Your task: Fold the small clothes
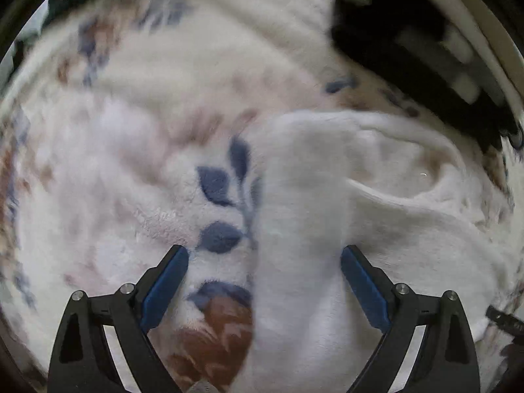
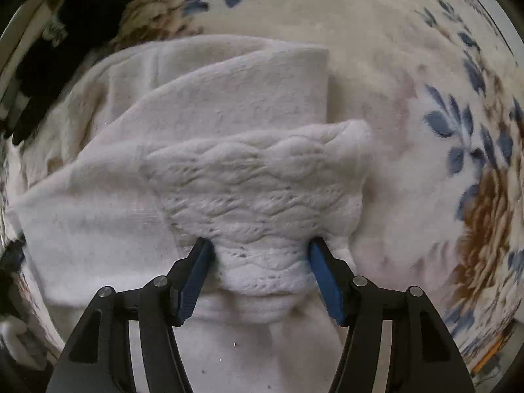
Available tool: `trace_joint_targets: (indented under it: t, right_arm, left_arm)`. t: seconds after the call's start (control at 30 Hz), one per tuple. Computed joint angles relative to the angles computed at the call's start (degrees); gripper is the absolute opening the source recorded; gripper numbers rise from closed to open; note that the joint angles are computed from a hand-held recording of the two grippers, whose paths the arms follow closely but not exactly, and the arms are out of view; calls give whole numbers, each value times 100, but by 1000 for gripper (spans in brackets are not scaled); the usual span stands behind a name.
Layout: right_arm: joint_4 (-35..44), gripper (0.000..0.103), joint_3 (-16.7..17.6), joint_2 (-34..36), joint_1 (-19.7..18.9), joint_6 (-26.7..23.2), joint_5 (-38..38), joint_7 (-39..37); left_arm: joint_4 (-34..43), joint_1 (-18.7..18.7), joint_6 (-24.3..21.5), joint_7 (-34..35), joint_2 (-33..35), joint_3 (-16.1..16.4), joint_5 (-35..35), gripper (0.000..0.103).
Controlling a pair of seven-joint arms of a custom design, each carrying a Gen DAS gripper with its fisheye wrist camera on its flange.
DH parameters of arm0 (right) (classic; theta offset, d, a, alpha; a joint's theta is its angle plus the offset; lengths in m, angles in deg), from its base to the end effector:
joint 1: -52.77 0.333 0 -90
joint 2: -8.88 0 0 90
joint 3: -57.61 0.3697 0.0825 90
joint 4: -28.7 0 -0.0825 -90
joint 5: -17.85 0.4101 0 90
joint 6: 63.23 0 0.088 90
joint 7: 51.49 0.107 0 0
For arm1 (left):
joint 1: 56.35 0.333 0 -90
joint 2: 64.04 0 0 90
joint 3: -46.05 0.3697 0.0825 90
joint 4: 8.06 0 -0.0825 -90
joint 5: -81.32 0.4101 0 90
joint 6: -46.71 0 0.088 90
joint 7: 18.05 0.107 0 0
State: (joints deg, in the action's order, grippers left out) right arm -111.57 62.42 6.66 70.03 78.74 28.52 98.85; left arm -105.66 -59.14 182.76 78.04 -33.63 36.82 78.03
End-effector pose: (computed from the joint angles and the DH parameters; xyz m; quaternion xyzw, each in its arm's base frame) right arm 0.4624 0.1868 0.3549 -0.3701 0.9266 0.0557 0.0379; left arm 0.7213 -0.1378 0.3331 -0.6107 0.7861 -0.0949 0.0033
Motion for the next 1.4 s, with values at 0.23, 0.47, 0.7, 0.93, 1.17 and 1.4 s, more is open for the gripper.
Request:
trace_joint_targets:
  t: [0.23,0.47,0.7,0.93,1.17,1.4]
  right_arm:
    - [-211,66,-71,-1272,-45,-529,229,7]
    - [-971,66,-413,-3076,37,-1191,947,-724]
    - [-1627,37,-1042,-4258,-334,-1999,1030,-2357]
    - [-1845,43,-1844,-3602,-696,-1525,1801,-4133]
    - [-1078,53,-2625,-1126,-95,-726,4599,-6603]
    - [-211,13,-2131,250,-230,-805,5811,-7410]
  left_arm:
    - [-589,309,421,785,-947,-254,-532,95]
    - [-2027,3,281,1482,-2838,-321,-1278,95]
    - [-3784,-1008,-515,686,-4520,-472,-1220,95]
    - [-5080,-2474,-749,125,-4879,-941,-2214,70]
    - [-5420,-3021,274,-781,-4281,-1357,-1633,25]
    - [-5629,-3085,345,-840,-4851,-822,-2008,3]
